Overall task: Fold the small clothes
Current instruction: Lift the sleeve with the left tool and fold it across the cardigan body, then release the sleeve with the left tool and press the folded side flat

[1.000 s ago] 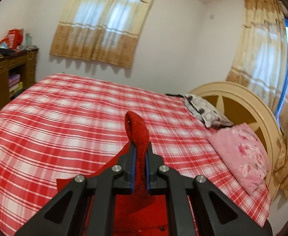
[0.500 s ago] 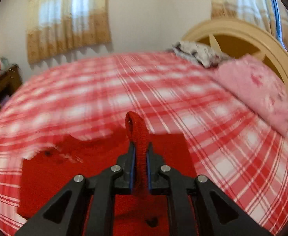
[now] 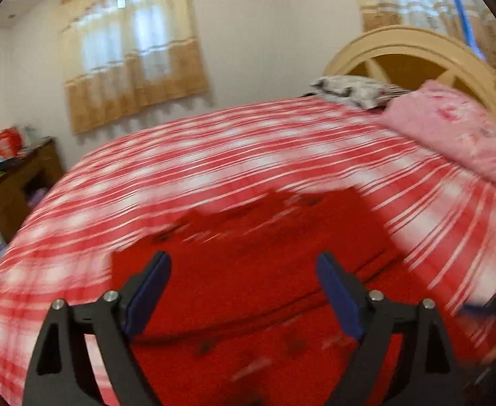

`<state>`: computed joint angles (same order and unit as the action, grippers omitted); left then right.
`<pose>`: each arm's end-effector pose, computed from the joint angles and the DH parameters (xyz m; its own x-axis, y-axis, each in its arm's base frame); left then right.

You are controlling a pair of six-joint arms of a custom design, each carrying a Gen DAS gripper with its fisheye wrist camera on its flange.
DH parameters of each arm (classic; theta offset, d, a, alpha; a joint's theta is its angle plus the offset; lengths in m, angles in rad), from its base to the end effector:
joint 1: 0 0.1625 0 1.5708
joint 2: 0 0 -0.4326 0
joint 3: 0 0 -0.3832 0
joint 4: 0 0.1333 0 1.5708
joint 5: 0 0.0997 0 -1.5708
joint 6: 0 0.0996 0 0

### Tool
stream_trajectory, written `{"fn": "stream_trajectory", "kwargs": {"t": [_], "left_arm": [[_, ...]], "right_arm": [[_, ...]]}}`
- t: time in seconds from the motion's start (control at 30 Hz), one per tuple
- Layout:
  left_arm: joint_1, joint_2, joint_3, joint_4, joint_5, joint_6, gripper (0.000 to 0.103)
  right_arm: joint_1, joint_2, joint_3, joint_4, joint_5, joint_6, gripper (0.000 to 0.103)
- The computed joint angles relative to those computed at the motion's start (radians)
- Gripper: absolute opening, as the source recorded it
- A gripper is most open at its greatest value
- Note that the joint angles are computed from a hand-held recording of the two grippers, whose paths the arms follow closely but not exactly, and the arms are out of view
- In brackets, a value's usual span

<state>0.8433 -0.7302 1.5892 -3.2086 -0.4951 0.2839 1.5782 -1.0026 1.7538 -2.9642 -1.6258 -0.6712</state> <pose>-0.2851 -0.6524 0.1972 -0.6026 0.0091 -0.7980 0.6689 0.5511 -0.4989 0.1326 -0.6513 0.2457 -0.7784 -0.4780 0.4070 -0.6258 0.6429 -0.4416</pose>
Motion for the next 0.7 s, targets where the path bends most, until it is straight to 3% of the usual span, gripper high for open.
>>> {"fn": "stream_trajectory", "kwargs": {"t": [0.07,0.13,0.2,0.27,0.37,0.53,0.57,0.7], "left_arm": [[0.019,-0.032,0.057,-0.018,0.060,-0.016,0.093],[0.055,-0.094,0.115,0.096,0.114,-0.172,0.093],[0.094,-0.152,0.145,0.221,0.088,-0.344,0.093],[0.124,-0.198,0.167,0.266,0.033,-0.448,0.092],[0.147,-0.205,0.157,0.252,-0.030,-0.463,0.092],[0.161,-0.162,0.107,0.265,-0.020,-0.398,0.093],[0.165,-0.164,0.102,0.279,-0.029,-0.412,0.093],[0.198,-0.184,0.088,0.372,-0.039,-0.527,0.097]], "right_arm": [[0.001,-0.010,0.001,0.000,0.009,0.017,0.090],[0.001,-0.020,-0.011,0.025,0.020,0.059,0.089],[0.003,-0.025,-0.031,0.061,0.033,0.105,0.089],[0.015,-0.015,-0.056,0.069,0.000,0.147,0.086],[0.036,0.014,-0.114,0.117,-0.061,0.178,0.074],[0.069,0.082,-0.261,0.241,-0.134,0.220,0.065],[0.076,0.107,-0.308,0.268,-0.155,0.236,0.060],[0.093,0.211,-0.487,0.346,-0.197,0.276,0.058]]}}
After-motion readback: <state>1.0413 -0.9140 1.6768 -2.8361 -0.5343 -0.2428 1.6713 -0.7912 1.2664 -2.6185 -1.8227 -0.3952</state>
